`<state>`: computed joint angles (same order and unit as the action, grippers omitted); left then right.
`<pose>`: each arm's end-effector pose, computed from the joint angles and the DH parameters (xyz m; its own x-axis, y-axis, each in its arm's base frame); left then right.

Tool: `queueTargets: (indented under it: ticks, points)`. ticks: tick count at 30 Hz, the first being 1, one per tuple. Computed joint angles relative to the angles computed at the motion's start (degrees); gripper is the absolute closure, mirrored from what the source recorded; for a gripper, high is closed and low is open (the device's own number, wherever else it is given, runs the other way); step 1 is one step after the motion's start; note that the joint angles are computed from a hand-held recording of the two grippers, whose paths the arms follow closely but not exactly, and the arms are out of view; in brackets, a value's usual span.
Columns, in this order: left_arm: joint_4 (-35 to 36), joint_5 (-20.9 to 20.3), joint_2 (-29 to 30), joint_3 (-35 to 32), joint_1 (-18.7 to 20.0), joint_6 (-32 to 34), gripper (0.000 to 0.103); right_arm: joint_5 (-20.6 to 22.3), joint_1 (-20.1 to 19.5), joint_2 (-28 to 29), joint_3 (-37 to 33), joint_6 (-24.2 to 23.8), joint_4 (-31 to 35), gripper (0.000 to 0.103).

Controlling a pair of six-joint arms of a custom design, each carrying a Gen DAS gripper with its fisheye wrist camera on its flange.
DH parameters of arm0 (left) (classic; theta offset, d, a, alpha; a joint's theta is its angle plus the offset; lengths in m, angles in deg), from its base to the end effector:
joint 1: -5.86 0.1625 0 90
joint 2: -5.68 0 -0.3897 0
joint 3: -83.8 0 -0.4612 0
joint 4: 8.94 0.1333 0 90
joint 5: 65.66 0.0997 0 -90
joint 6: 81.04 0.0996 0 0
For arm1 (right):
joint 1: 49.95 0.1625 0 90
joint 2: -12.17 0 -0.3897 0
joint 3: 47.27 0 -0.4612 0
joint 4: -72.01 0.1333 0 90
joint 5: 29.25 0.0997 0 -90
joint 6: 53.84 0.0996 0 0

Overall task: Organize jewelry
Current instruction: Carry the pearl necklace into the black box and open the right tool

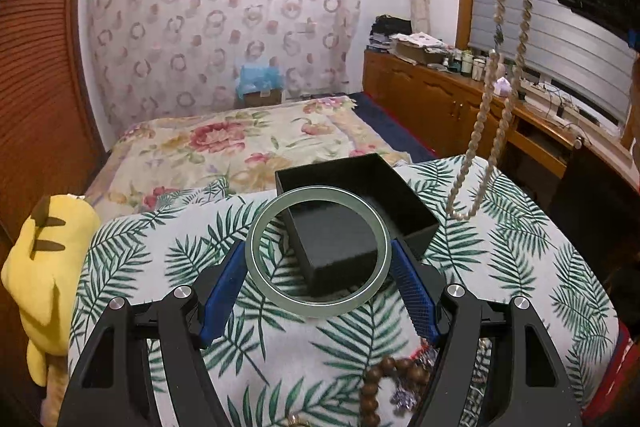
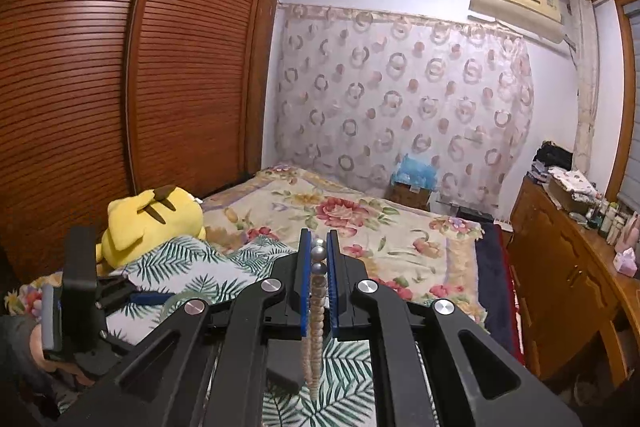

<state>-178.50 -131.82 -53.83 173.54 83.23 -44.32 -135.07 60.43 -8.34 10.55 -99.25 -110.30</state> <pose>0.0097 -0.7506 0.2824 -0.6840 0.3008 -0.6646 0.6880 0.5690 -0.4505 0.4016 -0.7762 0.0462 -0.5455 -0.4712 0.6931 -0.8379 0.2879 -0.4637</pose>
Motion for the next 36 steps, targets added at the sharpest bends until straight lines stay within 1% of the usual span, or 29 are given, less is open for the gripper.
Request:
queueTargets:
  ticks: [7,9,12,16,18,21,22,23,24,25,30,36]
  points:
    - [0.20,0.99,2.75,-3.05,-0.07,0.71,0.034,-0.77,0.00,4.86,-9.61,1.30,5.82,0.095]
    - [0.28,1.21,3.29,-3.60,-0.17,0.57,0.034,-0.58,-0.08,5.66,-11.16,1.72,7.54,0.095]
    - [0.31,1.38,4.01,-4.34,-0.19,0.58,0.034,-1.68,-0.46,7.03,-12.64,2.08,9.04,0.095]
    - [0.68,1.62,4.93,-5.27,-0.05,0.78,0.034,-2.57,-2.08,8.84,-14.39,4.99,15.05,0.094]
    - [1.14,1.92,5.70,-6.18,0.05,0.82,0.034,-3.25,-2.73,10.23,-15.75,5.73,17.20,0.094]
    - [2.00,2.38,7.27,-8.05,0.12,0.98,0.034,-3.04,-3.74,11.22,-16.60,7.88,20.13,0.094]
    - [2.35,2.44,7.68,-8.53,0.13,0.97,0.034,-2.93,-4.05,11.54,-17.06,8.69,21.14,0.093]
    - [2.90,2.50,8.30,-9.28,0.16,0.86,0.034,-2.91,-4.20,11.81,-17.49,9.09,21.77,0.084]
    - [3.31,2.57,8.69,-9.87,0.24,0.85,0.034,-2.71,-4.42,11.80,-17.47,9.42,22.29,0.077]
    - [3.65,2.69,9.13,-10.41,0.23,0.74,0.034,-2.48,-4.55,11.68,-17.21,9.58,22.28,0.065]
    - [4.72,3.04,10.81,-12.20,0.15,0.69,0.034,-1.63,-5.15,9.32,-13.26,9.91,19.97,0.064]
    - [4.42,3.62,11.51,-12.42,-0.16,1.93,0.033,-0.31,-5.80,4.93,-5.44,9.68,15.63,0.064]
